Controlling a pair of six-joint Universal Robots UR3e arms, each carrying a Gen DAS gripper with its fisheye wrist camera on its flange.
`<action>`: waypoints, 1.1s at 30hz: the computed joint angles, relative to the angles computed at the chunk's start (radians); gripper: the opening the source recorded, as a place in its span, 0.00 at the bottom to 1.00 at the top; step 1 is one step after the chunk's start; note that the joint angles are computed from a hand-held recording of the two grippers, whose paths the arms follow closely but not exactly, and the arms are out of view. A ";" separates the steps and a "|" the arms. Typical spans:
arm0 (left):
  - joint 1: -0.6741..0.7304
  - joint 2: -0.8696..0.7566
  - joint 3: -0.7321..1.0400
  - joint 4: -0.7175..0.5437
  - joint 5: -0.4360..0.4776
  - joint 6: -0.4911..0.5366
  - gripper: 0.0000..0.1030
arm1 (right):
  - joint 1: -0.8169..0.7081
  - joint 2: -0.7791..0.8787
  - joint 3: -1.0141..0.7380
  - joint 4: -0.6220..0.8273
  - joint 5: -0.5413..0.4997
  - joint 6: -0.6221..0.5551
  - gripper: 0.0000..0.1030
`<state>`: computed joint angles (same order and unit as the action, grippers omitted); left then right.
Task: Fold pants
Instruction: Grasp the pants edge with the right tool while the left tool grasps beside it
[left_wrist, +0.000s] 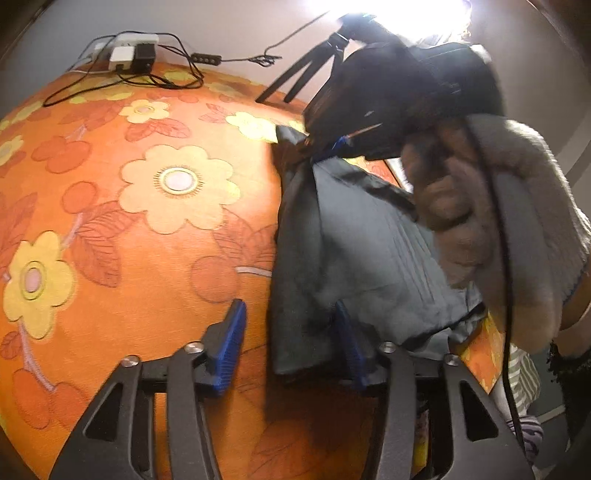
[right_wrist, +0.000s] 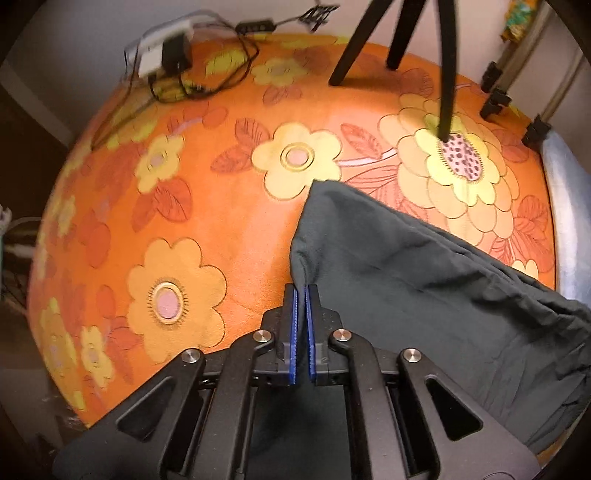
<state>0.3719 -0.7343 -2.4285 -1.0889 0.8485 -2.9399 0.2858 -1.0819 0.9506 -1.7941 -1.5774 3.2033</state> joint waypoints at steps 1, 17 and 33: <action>-0.020 -0.033 -0.002 0.046 0.003 -0.025 0.52 | -0.020 -0.028 0.024 -0.007 0.025 -0.007 0.04; -0.265 -0.168 0.041 0.483 0.084 -0.308 0.06 | -0.208 -0.291 0.257 -0.102 0.241 -0.058 0.03; -0.860 -0.782 0.568 0.805 0.347 -0.492 0.05 | -0.779 -0.657 0.386 0.152 0.557 -0.396 0.03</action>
